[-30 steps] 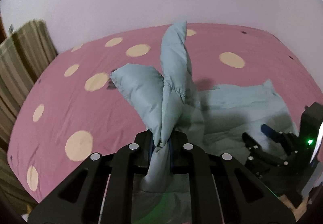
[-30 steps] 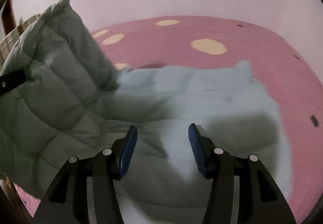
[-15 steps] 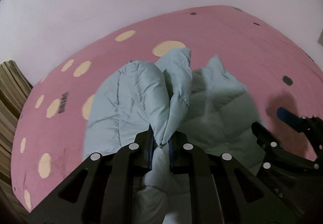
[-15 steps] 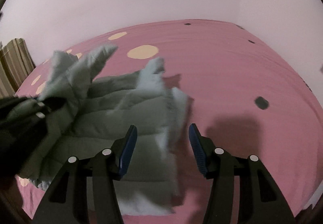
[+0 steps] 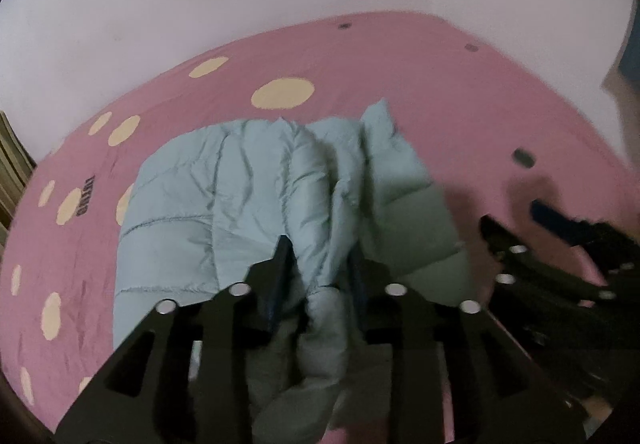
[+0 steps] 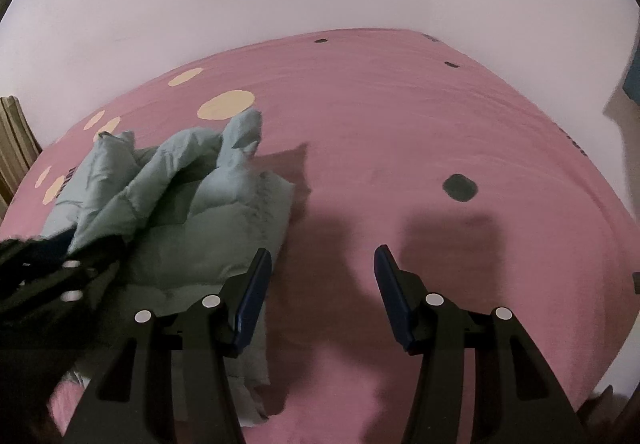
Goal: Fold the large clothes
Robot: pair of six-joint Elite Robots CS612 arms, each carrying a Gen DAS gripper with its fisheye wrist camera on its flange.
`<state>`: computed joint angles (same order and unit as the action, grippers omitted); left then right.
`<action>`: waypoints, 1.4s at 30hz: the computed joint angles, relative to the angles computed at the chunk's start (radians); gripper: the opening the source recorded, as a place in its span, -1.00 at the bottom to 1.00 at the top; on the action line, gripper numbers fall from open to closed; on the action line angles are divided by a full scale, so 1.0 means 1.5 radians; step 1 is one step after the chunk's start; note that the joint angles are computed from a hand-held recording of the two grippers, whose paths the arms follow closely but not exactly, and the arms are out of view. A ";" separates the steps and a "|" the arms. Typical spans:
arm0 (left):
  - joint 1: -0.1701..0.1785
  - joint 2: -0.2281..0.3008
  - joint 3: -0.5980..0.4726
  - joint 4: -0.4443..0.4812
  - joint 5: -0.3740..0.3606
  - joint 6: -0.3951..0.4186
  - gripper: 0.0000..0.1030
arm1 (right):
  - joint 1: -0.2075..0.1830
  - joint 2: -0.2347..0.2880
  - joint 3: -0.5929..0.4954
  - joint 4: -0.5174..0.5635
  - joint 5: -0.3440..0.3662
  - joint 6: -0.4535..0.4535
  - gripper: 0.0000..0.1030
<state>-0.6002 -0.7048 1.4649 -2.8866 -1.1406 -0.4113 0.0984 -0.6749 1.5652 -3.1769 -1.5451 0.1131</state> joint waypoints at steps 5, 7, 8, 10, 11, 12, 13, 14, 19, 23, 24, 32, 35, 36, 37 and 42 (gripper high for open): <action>-0.003 -0.033 0.047 -0.086 0.005 0.024 -0.16 | -0.001 -0.006 0.004 -0.001 0.000 0.002 0.04; -0.001 -0.045 0.066 -0.105 0.016 0.020 -0.16 | 0.001 -0.010 0.007 -0.009 0.003 -0.003 0.04; 0.001 -0.050 0.074 -0.108 0.021 0.016 -0.14 | 0.004 -0.012 0.006 -0.014 0.004 -0.005 0.04; 0.008 -0.060 0.093 -0.115 0.036 0.001 -0.09 | 0.009 -0.016 0.008 -0.025 0.009 -0.009 0.04; 0.013 -0.066 0.106 -0.117 0.056 -0.014 -0.02 | 0.011 -0.018 0.009 -0.032 0.012 -0.010 0.05; 0.016 -0.069 0.113 -0.118 0.069 -0.025 0.01 | 0.014 -0.019 0.008 -0.037 0.018 -0.012 0.16; 0.020 -0.071 0.122 -0.119 0.088 -0.037 0.03 | 0.017 -0.019 0.005 -0.040 0.026 -0.012 0.27; 0.024 -0.073 0.128 -0.116 0.103 -0.046 0.04 | 0.021 -0.018 0.002 -0.045 0.037 -0.010 0.39; 0.053 -0.077 0.151 -0.087 0.113 -0.122 0.04 | 0.035 -0.011 -0.023 -0.012 0.083 -0.011 0.39; 0.069 -0.071 0.156 -0.078 0.098 -0.146 0.04 | 0.049 0.002 -0.045 0.023 0.077 -0.023 0.39; 0.071 -0.068 0.156 -0.078 0.092 -0.148 0.04 | 0.051 0.005 -0.050 0.030 0.077 -0.022 0.40; 0.083 -0.049 0.150 -0.087 0.041 -0.151 0.04 | 0.050 0.027 -0.086 0.116 0.119 0.001 0.33; 0.087 -0.043 0.146 -0.088 0.029 -0.151 0.04 | 0.044 0.033 -0.092 0.133 0.169 0.012 -0.39; 0.088 -0.042 0.145 -0.088 0.026 -0.151 0.04 | 0.042 0.033 -0.093 0.135 0.185 0.013 -0.60; 0.088 -0.042 0.144 -0.088 0.023 -0.151 0.04 | 0.042 0.033 -0.093 0.135 0.196 0.010 -0.68; 0.091 -0.043 0.136 -0.108 0.005 -0.138 0.04 | 0.038 0.021 -0.079 0.084 0.189 0.011 -0.84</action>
